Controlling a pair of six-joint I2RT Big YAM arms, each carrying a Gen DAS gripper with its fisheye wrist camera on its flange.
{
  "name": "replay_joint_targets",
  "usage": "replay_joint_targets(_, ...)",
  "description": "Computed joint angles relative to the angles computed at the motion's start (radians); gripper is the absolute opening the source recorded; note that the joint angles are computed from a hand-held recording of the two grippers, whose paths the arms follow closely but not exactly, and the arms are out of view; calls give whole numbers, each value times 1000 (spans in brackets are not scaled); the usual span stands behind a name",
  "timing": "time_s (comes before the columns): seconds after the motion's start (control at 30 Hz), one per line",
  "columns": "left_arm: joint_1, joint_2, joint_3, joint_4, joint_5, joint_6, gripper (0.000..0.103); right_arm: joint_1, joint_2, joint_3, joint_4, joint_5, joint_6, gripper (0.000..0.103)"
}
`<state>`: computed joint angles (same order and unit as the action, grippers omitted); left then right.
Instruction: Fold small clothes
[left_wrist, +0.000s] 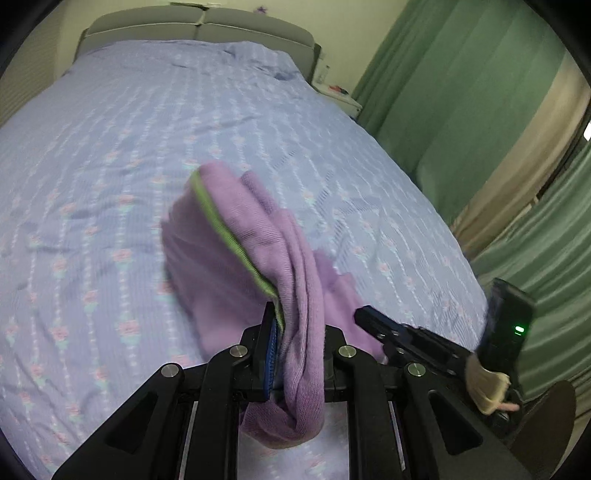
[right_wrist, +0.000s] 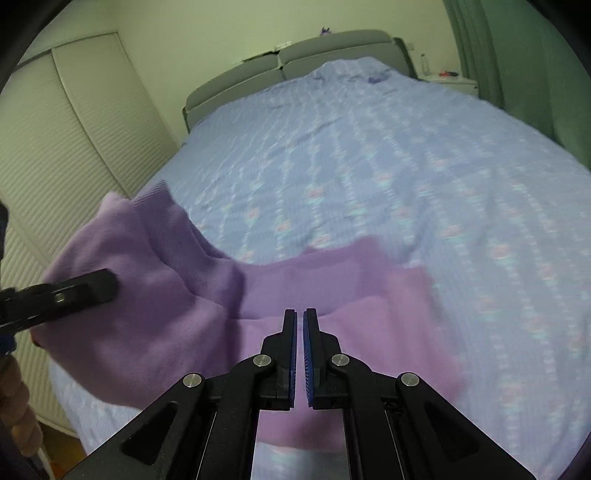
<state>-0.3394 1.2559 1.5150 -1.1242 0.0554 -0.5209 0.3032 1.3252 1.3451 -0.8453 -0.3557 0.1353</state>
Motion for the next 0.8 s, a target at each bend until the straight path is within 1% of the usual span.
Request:
replay_joint_targets(0.13,-60,85,54,9,-23,-30,17,-75,-27,-11,-10,2,-54,5)
replay_joint_targets(0.23,-98,152,90,7,-51,-52,16,-143,-41,-27,-13,-32,-84,5)
replay_joint_targets(0.3,-128,208,126,-16,-74,-63,16,-178,-48,-41,-3,-43,-89,5)
replay_joint_targets(0.33,-135,222,131,-21,-73,-70,16,-190,-47,-47,5,-51,-86,5)
replay_joint_targets(0.4,-147,250,136,-20,-70,-78,16,-216,-51,-68,15,-76,-68,5)
replay_joint_targets(0.5,-172,279,137,-20,-92,-70,17,-246,-54,-92,17,-92,-75,5)
replay_joint_targets(0.63,-165,314,139,-42,-41,-106,18,-273,-62,-126,11,-93,-86,5)
replay_joint_targets(0.73,-151,310,115,-20,4,-117,25,-290,-69,-144,9,-90,-90,5)
replay_joint_targets(0.77,-148,307,110,-14,19,-116,29,-293,-71,-148,8,-85,-90,5)
replay_joint_targets(0.8,-145,297,102,-4,38,-115,38,-298,-78,-153,4,-80,-92,5)
